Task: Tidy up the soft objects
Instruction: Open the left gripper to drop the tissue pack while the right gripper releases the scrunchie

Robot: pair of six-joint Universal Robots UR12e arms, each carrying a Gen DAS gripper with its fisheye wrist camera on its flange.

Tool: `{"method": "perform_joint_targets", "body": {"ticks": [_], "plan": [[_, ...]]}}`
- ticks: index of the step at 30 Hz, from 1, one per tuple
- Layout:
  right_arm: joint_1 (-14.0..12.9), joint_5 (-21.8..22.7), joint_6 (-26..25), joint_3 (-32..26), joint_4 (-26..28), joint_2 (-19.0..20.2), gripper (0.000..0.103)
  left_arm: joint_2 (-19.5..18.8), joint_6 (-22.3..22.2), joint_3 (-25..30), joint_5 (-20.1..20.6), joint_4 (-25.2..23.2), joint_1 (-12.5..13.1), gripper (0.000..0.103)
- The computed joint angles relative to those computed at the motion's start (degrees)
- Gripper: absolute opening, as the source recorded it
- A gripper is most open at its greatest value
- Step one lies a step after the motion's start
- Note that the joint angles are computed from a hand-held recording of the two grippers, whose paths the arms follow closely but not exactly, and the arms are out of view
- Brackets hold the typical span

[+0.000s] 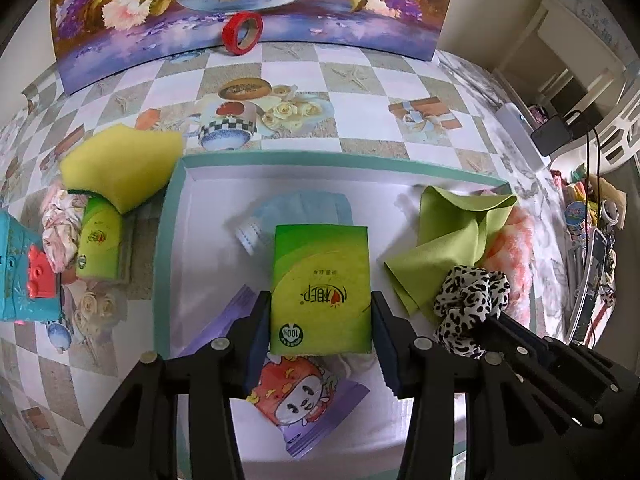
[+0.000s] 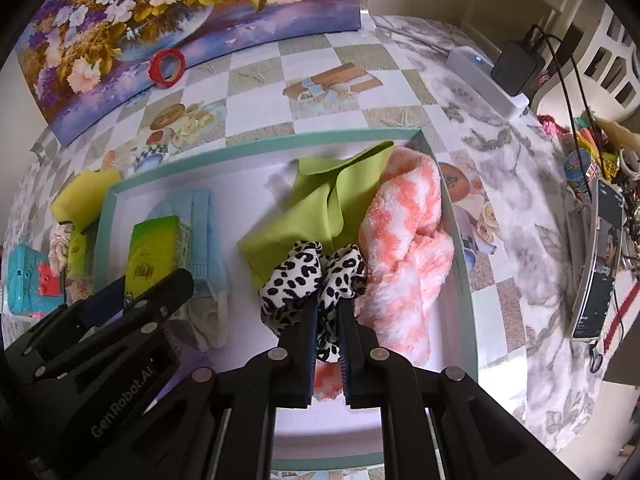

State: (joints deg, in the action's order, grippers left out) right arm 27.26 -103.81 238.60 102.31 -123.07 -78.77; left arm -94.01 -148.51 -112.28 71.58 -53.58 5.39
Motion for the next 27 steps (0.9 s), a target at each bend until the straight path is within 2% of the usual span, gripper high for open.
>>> {"method": "perform_joint_targets", "body": {"ticks": [4,9,18,19,27], "plan": [[0.3,-1.1,0.1,-0.4,0.3,-0.2,0.014,0.1,-0.6,0.9,-0.4,-2.0,0.4,0.061],[0.5,-1.8,0.5,-0.5,0.1,-0.6,0.014,0.3,-1.0,1.7,-1.2,-3.6,1.1,0.069],[1.2,-3.9,0.4,-0.8,-0.7,-1.2,0.014,1.0,-3.4,2.5,-0.7,-3.6,2.4,0.071],[1.2,-4.0,0.3,-0.8,-0.6,-1.2,0.017,1.0,-3.7,2.6,-0.4,-3.7,2.5,0.071],[1.1,-3.9,0.3,-1.1,0.6,-0.9,0.019,0.2,-6.9,2.8,4.6,-3.2,2.7,0.071]]}}
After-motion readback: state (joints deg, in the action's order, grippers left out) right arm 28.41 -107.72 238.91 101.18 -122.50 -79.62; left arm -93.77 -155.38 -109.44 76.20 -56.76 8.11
